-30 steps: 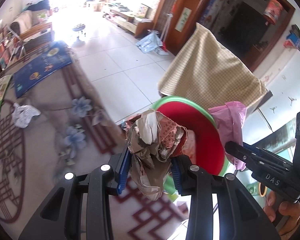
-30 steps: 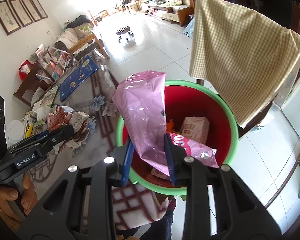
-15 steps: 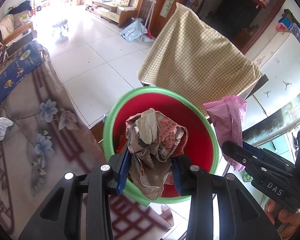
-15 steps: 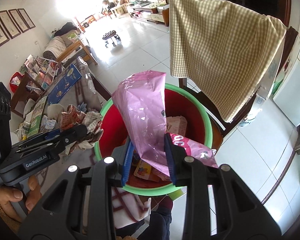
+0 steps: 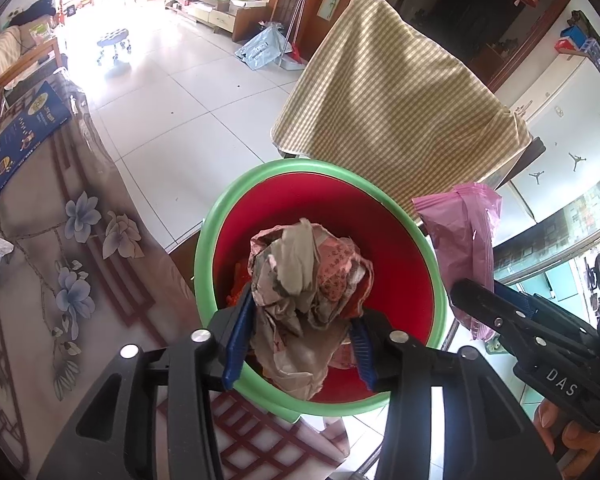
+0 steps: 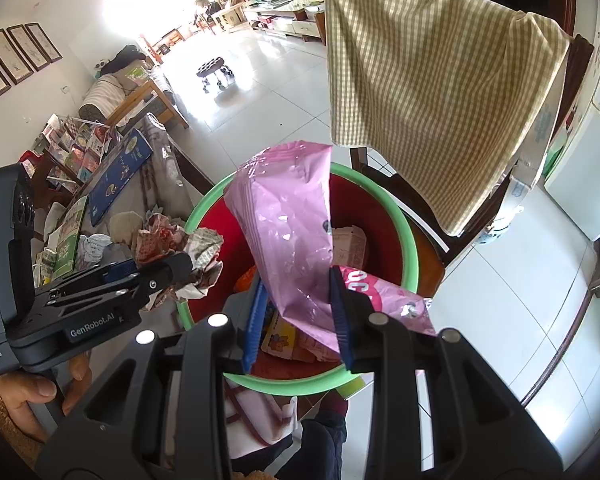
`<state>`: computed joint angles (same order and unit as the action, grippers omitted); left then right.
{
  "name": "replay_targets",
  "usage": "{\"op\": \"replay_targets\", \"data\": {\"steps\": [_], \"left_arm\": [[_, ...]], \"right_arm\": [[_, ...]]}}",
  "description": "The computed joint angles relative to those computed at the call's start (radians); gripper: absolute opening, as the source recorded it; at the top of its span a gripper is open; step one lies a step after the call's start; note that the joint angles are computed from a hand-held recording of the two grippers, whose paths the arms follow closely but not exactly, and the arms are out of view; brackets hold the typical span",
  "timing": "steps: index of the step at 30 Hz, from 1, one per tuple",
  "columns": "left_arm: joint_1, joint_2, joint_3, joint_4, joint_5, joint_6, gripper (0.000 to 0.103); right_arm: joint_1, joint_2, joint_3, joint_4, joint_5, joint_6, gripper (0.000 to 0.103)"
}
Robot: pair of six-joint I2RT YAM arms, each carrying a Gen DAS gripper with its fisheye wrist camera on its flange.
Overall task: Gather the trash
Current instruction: 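Open both grippers to drop the cloth ball and pink wrapper into the bucket, then grasp the black-and-white paper cup with the left gripper while the right gripper grasps the crumpled white paper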
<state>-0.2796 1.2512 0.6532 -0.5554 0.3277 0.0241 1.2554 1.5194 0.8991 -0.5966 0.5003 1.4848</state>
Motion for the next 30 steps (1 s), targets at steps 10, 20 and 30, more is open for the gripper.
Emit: {"op": "replay_targets", "data": {"steps": [10,20,30], "left_arm": [[0.172,-0.086,-0.007,-0.052,0.08,0.098,0.071],[0.793,0.072,0.118,-0.119,0.156,0.45,0.072],[1.278,0.638,0.694,-0.072,0.119,0.576,0.074]], "right_arm": [[-0.025,0.02,0.009,0.034,-0.007,0.007,0.053],[-0.053,0.203,0.214,0.048,-0.035,-0.092,0.062],[-0.045,0.612,0.747,-0.022,-0.124,-0.229,0.064]]}}
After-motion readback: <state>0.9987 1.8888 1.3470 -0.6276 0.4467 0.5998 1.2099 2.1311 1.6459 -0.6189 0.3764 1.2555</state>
